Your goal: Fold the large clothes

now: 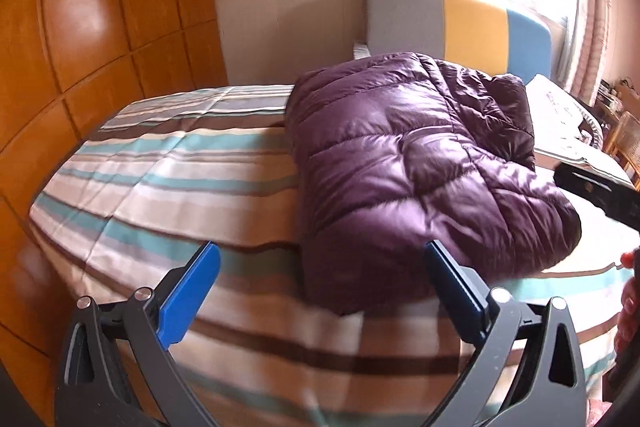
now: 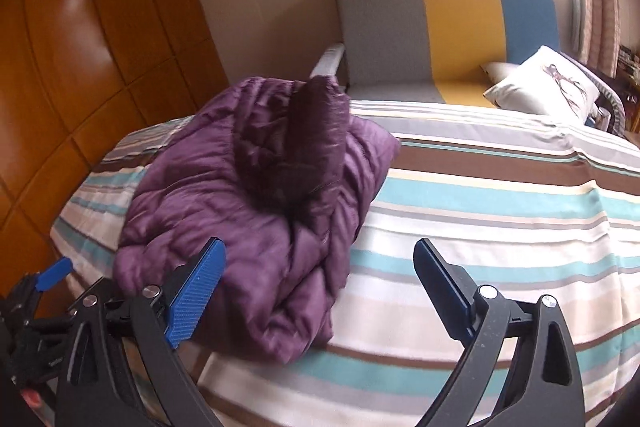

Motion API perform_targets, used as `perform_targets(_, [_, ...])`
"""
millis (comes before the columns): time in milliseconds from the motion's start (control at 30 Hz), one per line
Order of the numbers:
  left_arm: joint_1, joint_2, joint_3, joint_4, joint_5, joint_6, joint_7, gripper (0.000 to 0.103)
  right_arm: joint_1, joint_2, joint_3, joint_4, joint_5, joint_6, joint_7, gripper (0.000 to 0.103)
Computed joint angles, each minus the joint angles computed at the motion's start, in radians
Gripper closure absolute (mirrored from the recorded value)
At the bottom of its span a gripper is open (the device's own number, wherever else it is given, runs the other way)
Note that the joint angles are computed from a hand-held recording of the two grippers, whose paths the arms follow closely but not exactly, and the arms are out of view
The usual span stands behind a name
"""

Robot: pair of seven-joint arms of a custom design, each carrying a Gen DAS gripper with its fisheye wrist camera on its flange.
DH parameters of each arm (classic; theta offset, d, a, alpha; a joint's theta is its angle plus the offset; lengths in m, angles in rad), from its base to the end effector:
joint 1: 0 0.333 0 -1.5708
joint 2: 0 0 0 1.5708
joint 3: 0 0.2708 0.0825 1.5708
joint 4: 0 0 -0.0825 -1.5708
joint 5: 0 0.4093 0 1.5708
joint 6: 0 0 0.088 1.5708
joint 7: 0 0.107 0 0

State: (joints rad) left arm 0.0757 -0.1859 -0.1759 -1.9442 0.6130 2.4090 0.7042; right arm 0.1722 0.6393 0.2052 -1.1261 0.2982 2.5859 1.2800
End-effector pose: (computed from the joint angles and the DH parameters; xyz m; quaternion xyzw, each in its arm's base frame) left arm 0.5811 -0.0614 0.5868 -0.7684 0.4920 -0.2044 0.3546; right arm 0.7462 0.2346 0.4995 -0.7491 0.5028 -0.1430 0.4070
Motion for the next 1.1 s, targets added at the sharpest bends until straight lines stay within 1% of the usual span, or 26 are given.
perform_targets(33, [-0.001,-0.02,-0.002,-0.015,-0.003,-0.013,-0.011,0.002,-0.007,-0.028,0.009,-0.036,0.01,0.013,-0.015,0.003])
perform_targets(67, [-0.001,-0.034,-0.002,-0.025,-0.008,-0.019,-0.013,0.002,-0.005,-0.076,0.002,-0.104,0.051,0.034,-0.055,0.003])
perform_targets(100, [0.0,-0.05,-0.004,-0.04,-0.011,-0.018,-0.016,0.002,-0.024,-0.095,0.029,-0.137,0.041,0.062,-0.06,0.003])
perform_targets(133, [0.001,-0.073,-0.007,-0.061,-0.013,-0.012,-0.02,0.002,-0.028,-0.13,0.036,-0.189,0.055,0.091,-0.079,0.003])
perform_targets(167, [0.004,-0.088,-0.011,-0.074,-0.016,-0.013,-0.02,0.002,-0.015,-0.188,0.02,-0.255,0.076,0.103,-0.091,0.003])
perform_targets(200, [0.006,-0.107,-0.016,-0.089,-0.021,-0.017,-0.021,0.002,-0.012,-0.211,0.025,-0.285,0.053,0.134,-0.07,0.003])
perform_targets(233, [0.009,-0.122,-0.022,-0.099,-0.027,-0.029,-0.023,0.002,-0.007,-0.237,0.02,-0.314,0.051,0.152,-0.069,0.003])
perform_targets(300, [0.012,-0.147,-0.025,-0.118,-0.05,-0.032,-0.013,0.002,0.008,-0.301,0.008,-0.404,0.044,0.216,-0.055,0.003])
perform_targets(333, [0.012,-0.162,-0.023,-0.132,-0.069,-0.024,-0.005,0.002,0.018,-0.341,0.0,-0.458,0.034,0.25,-0.04,0.003])
perform_targets(367, [0.015,-0.182,-0.026,-0.149,-0.08,-0.019,-0.005,0.002,0.044,-0.358,-0.022,-0.498,-0.007,0.294,-0.002,0.003])
perform_targets(400, [0.022,-0.199,-0.035,-0.163,-0.079,-0.02,-0.013,0.002,0.053,-0.372,-0.033,-0.523,-0.034,0.318,0.017,0.003])
perform_targets(433, [0.031,-0.221,-0.047,-0.18,-0.073,-0.022,-0.026,0.002,0.056,-0.396,-0.034,-0.553,-0.049,0.331,0.026,0.003])
perform_targets(500, [0.049,-0.249,-0.07,-0.201,-0.05,-0.022,-0.046,0.002,0.041,-0.435,-0.013,-0.608,-0.022,0.354,0.001,0.003])
perform_targets(633, [0.066,-0.285,-0.103,-0.224,-0.017,-0.034,-0.064,0.002,0.039,-0.474,-0.003,-0.659,0.031,0.364,-0.028,0.003])
perform_targets(700, [0.068,-0.291,-0.106,-0.228,-0.02,-0.025,-0.068,0.002,0.052,-0.481,-0.018,-0.674,0.016,0.381,-0.016,0.003])
perform_targets(767, [0.076,-0.293,-0.116,-0.227,-0.006,-0.026,-0.073,0.002,0.074,-0.485,-0.046,-0.687,-0.047,0.398,0.037,0.003])
perform_targets(833, [0.078,-0.294,-0.119,-0.226,-0.001,-0.027,-0.077,0.002,0.071,-0.485,-0.045,-0.691,-0.055,0.403,0.046,0.003])
perform_targets(900, [0.08,-0.297,-0.118,-0.228,-0.005,-0.027,-0.085,0.002,0.081,-0.485,-0.059,-0.693,-0.099,0.399,0.087,0.003])
perform_targets(1033, [0.082,-0.298,-0.115,-0.229,-0.016,-0.027,-0.093,0.002,0.074,-0.485,-0.049,-0.696,-0.107,0.395,0.084,0.003])
perform_targets(1100, [0.081,-0.298,-0.114,-0.23,-0.019,-0.026,-0.088,0.002,0.063,-0.486,-0.033,-0.696,-0.076,0.393,0.053,0.003])
